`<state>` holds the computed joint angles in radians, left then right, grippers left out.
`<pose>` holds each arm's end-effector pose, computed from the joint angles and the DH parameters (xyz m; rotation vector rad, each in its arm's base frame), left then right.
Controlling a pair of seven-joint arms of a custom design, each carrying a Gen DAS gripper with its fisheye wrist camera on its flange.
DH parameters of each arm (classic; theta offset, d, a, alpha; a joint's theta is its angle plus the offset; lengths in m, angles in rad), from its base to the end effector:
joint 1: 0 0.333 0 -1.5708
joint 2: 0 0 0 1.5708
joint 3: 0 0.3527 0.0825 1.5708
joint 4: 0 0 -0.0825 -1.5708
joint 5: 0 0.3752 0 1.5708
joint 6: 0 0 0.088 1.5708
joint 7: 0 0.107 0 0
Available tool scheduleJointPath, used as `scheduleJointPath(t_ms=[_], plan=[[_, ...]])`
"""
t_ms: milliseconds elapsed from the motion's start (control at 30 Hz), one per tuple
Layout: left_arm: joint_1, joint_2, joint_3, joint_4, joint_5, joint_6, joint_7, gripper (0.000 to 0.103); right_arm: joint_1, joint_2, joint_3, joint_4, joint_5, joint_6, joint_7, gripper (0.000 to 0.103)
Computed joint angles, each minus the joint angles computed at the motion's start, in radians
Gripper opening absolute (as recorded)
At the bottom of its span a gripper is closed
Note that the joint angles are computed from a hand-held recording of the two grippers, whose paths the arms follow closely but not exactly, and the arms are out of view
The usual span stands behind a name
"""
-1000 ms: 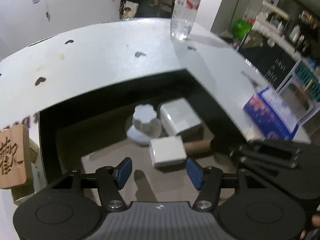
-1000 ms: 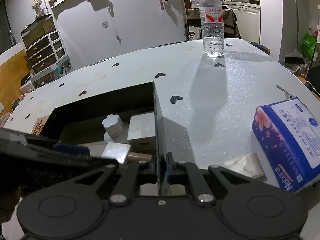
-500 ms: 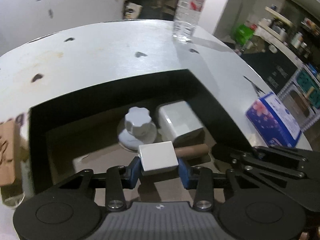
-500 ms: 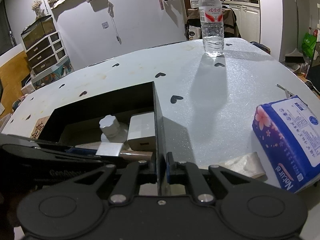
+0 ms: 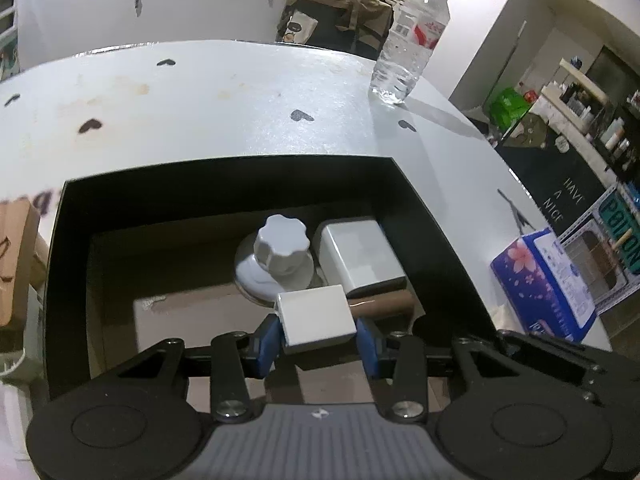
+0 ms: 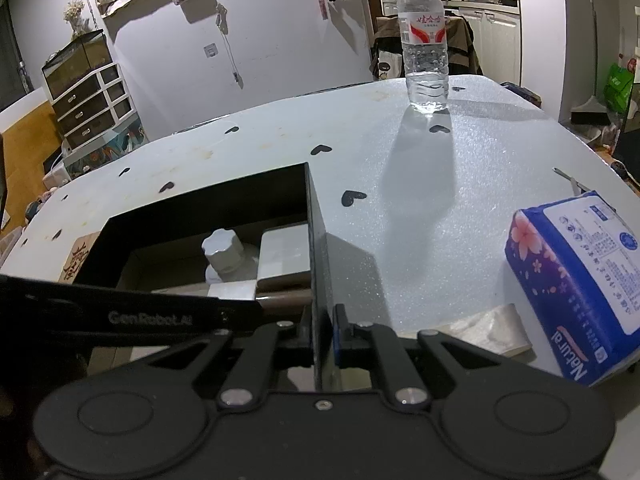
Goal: Organize rigid objects
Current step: 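Open the left tool, withdraw, and grasp the carved square wooden block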
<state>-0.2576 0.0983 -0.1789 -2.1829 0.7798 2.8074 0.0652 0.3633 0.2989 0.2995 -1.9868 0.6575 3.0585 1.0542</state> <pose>0.5083 -0.2719 0.4364 -2.2585 1.4990 -0.7946 0.5488 0.3451 0.4381 -2.0094 1.1979 -0.2296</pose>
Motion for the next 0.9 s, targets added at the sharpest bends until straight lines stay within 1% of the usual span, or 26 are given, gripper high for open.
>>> scheduleJointPath(t_ms=[100,200,300,367,400,467,500,567,767,900], plan=[[0.007,-0.011,-0.002,-0.016,-0.024,0.022,0.02,0.047,-0.004,0.0,0.004,0.0,0.007,-0.002,-0.006,0.008],[0.006,-0.032,-0.007,-0.029,-0.026,0.019,0.029,0.052,-0.004,0.0,0.002,0.002,0.01,-0.004,-0.009,0.008],[0.007,-0.065,-0.013,-0.049,0.0,0.011,0.013,0.062,-0.004,0.0,0.003,0.003,0.014,-0.006,-0.012,0.009],[0.011,-0.085,-0.02,-0.059,0.03,0.007,-0.003,0.07,-0.003,0.0,0.001,0.004,0.015,-0.006,-0.013,0.009],[0.012,-0.097,-0.025,-0.065,0.049,0.001,-0.013,0.072,-0.002,0.0,0.001,0.004,0.016,-0.006,-0.013,0.009],[0.017,-0.122,-0.036,-0.078,0.094,-0.009,-0.044,0.082,-0.001,0.001,-0.001,0.004,0.015,-0.007,-0.013,0.009],[0.021,-0.135,-0.042,-0.085,0.119,-0.008,-0.061,0.084,-0.001,0.001,-0.001,0.004,0.016,-0.007,-0.013,0.009],[0.031,-0.161,-0.054,-0.099,0.17,-0.007,-0.093,0.093,0.004,0.0,-0.007,0.004,0.009,-0.006,-0.007,0.008],[0.05,-0.234,-0.097,-0.133,0.301,-0.059,-0.178,0.102,0.003,0.001,-0.007,0.005,0.006,-0.006,-0.004,0.008],[0.063,-0.287,-0.121,-0.168,0.363,-0.101,-0.231,0.103,0.003,0.001,-0.006,0.005,0.005,-0.006,-0.004,0.008]])
